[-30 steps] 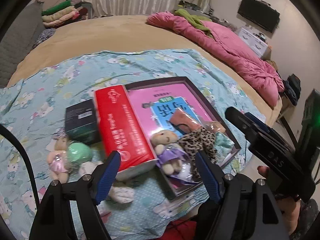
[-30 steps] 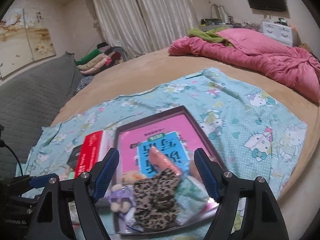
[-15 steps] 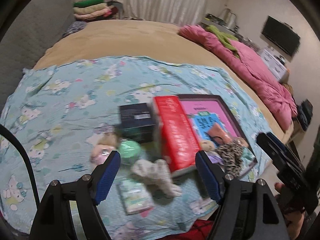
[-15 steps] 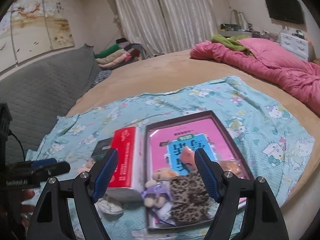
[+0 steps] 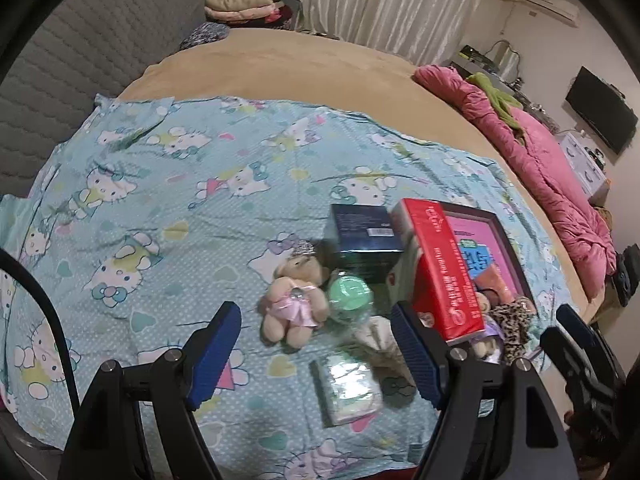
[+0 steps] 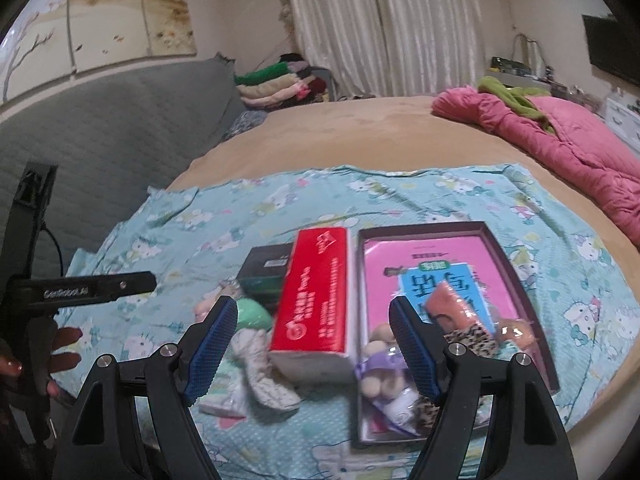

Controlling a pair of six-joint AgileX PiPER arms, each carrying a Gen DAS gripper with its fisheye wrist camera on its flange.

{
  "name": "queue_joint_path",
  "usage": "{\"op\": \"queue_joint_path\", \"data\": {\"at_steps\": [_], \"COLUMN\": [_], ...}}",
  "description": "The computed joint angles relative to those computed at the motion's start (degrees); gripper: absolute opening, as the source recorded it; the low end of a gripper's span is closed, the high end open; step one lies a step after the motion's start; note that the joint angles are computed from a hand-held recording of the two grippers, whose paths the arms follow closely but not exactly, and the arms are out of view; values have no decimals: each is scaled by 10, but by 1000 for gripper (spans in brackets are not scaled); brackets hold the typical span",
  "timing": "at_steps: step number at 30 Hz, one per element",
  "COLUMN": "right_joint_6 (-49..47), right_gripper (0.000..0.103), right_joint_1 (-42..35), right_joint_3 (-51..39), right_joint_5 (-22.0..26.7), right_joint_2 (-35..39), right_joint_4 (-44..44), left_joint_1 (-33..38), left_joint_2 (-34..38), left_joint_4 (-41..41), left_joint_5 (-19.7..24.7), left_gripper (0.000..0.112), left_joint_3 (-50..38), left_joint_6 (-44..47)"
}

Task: Organize soft objects
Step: 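Move both grippers back toward the pink-dressed bear and white cloth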

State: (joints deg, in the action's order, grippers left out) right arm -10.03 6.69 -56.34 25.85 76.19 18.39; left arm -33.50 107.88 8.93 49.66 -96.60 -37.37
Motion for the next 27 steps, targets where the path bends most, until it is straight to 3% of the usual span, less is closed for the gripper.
{"op": "queue_joint_path", "data": {"at_steps": [9, 27], "right_joint_6": [87, 219], "right_gripper": [79, 79], "right_joint_1": [80, 145], "right_joint_3": [10, 15], "right_joint_5": [-10, -28], "right_joint_2": [37, 135], "right_joint_4": [-97, -244], "left_joint_1": [30, 53], "left_joint_2": [10, 76], "left_joint_4": [-29, -94], "left_joint_5": [-46, -110], "left_gripper": [77, 77], "left_joint_3": [57, 77], "left_joint_6": [21, 78]}}
